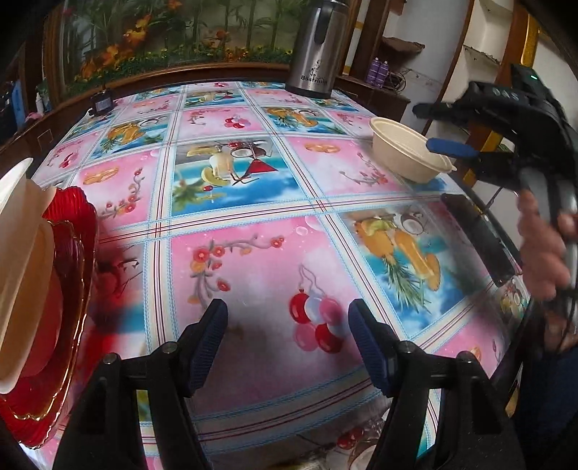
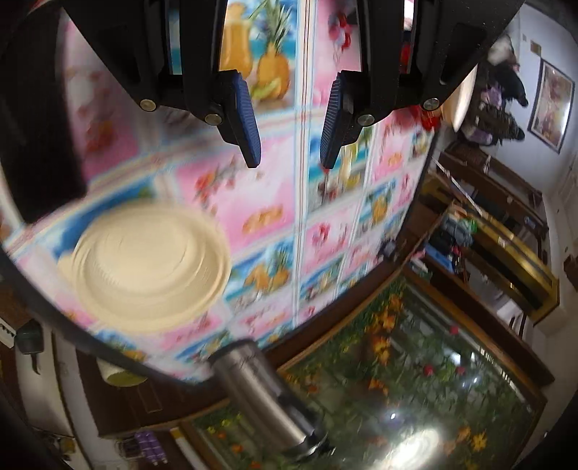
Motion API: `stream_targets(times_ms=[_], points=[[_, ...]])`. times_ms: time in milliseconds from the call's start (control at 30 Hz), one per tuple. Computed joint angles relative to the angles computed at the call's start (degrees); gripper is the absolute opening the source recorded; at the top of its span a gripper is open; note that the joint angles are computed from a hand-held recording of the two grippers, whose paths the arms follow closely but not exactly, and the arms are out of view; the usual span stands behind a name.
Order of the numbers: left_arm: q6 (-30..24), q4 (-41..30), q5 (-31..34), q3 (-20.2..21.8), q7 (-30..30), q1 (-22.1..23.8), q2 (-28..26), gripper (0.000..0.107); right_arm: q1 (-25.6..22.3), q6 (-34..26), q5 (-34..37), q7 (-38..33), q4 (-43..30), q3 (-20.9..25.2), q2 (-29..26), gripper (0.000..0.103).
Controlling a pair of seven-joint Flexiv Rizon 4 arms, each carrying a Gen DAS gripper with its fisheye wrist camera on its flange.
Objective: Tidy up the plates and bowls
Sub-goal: 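Withdraw the left tool while the right tool moves toward the small beige bowl, then grasp the rim of the small beige pulp bowl with the right tool and lift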
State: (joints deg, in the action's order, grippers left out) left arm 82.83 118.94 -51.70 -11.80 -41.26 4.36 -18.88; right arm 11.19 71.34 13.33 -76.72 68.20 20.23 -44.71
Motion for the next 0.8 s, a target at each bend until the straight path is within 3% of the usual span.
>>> stream_targets(times_ms=[67, 167, 333, 533, 700, 800], points=[[-0.9, -0.1, 1.1, 0.6, -0.7, -0.2, -0.1, 0.069, 0.9, -5.8, -2.9, 1.6, -5.5, -2.5, -2.2, 0.069], [-0.5, 0.2, 0.0, -0.2, 0.3, 0.2, 0.1, 0.069, 2.4, -13.5, -6.0, 3.4, -14.6, -5.5, -6.9, 0.069], [-0.7, 0.5, -2.1, -0.7, 1.8, 0.4, 0.3, 0.069, 3.3, -25.8, -6.2, 0.3, -25.6, -5.8, -12.9, 0.069], [-0.5, 1.8, -1.7, 1.0, 2.2, -1.0, 1.3, 0.069, 1.9, -27.7, 1.4, -12.0, -16.7, -0.8, -6.7, 0.069], [-0.6, 4.2, -3.4, 1.0, 4.2, -0.9, 3.3, 0.069, -1.6, -33.6, 10.2, -24.5, -8.1, 4.5, -0.5, 0.069], [-1.6, 4.9, -5.9, 1.6, 5.4, -1.3, 4.3, 0.069, -2.1, -26.4, 14.4, -27.4, 0.4, 3.1, 5.5, 0.069]])
